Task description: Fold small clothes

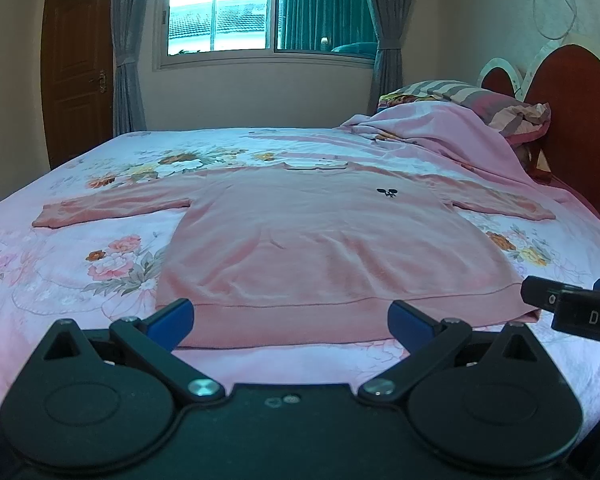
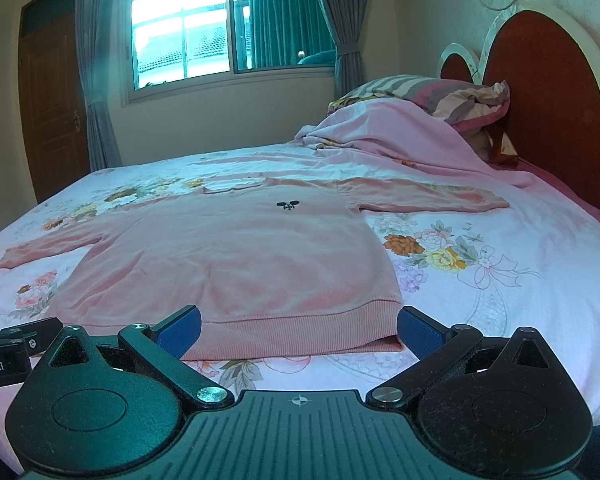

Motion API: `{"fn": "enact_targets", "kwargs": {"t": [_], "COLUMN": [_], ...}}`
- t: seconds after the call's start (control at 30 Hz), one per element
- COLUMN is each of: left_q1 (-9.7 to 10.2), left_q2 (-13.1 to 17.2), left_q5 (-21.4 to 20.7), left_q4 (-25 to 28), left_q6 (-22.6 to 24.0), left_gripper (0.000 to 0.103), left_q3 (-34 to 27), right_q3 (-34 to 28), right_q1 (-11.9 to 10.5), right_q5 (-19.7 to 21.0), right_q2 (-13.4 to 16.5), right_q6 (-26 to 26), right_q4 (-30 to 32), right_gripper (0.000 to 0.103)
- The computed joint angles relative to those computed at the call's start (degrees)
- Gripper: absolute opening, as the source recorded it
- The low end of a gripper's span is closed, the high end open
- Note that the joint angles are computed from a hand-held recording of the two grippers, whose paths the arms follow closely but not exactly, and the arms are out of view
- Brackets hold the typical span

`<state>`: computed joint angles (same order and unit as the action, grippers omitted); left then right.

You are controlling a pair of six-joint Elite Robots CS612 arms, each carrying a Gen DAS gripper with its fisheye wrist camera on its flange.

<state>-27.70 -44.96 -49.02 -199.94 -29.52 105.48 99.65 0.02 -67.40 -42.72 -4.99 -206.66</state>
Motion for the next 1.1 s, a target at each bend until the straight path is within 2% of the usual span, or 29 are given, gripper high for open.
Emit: {"fn": "enact_targets", "kwargs": {"t": [0.37, 0.43, 0.5, 0.57, 0.67, 0.8, 0.87, 0.9, 0.97, 1.0, 1.03, 1.1], "left_q1": [0.07, 0.68, 2.24, 4.4, 8.84, 14.56, 18.42, 19.66, 22.6, 24.5, 26.15, 29.14], "left_q2": [0.1, 0.1, 0.3, 0.7, 1.3, 2.3, 4.0, 4.6, 5.9, 7.0, 7.7, 9.5], "left_q5": [0.1, -0.7, -3.7, -5.0, -10.0, -12.8, -16.8, -16.1, -15.6, -16.8, -17.8, -19.8], "left_q4": [0.3, 0.2, -2.9, -5.4, -6.9, -6.7, -10.4, -10.9, -9.8, -10.1, -9.0, -7.2], "left_q6": [0.0, -2.2, -5.7, -10.4, -12.6, -14.1, -16.0, -17.5, -21.6, -23.2, -25.2, -28.7], "left_gripper": [0.101, 0.101, 0.101, 0.101, 0.101, 0.101, 0.101, 0.101, 0.097, 0.089, 0.086, 0.084], "left_q3": [-0.2, -0.2, 0.3, 0.4, -0.4, -2.5, -4.2, -4.9, -7.0, -8.4, -9.7, -12.3], "right_q3": [-0.1, -0.5, -1.6, -3.4, -6.7, -12.0, -14.9, -16.1, -18.9, -20.2, -21.7, -24.2], "right_q1": [0.0, 0.0, 0.1, 0.4, 0.7, 1.2, 1.5, 1.6, 2.1, 2.3, 2.6, 3.1], "right_q5": [0.0, -0.2, -0.5, -1.5, -3.0, -5.8, -7.2, -7.9, -9.9, -11.0, -12.4, -14.3], "right_q2": [0.1, 0.3, 0.9, 1.8, 3.2, 5.3, 6.5, 7.1, 8.3, 9.0, 9.6, 10.8], "right_q6": [0.0, 0.2, 0.5, 0.7, 1.4, 2.0, 1.5, 1.2, 0.2, -0.1, -0.3, -0.5], "right_q4": [-0.1, -0.1, -0.4, -1.0, -0.9, 0.7, 2.2, 2.8, 4.5, 5.3, 6.1, 7.4], "right_gripper": [0.103, 0.103, 0.103, 0.103, 0.103, 0.103, 0.103, 0.103, 0.103, 0.103, 0.103, 0.103]}}
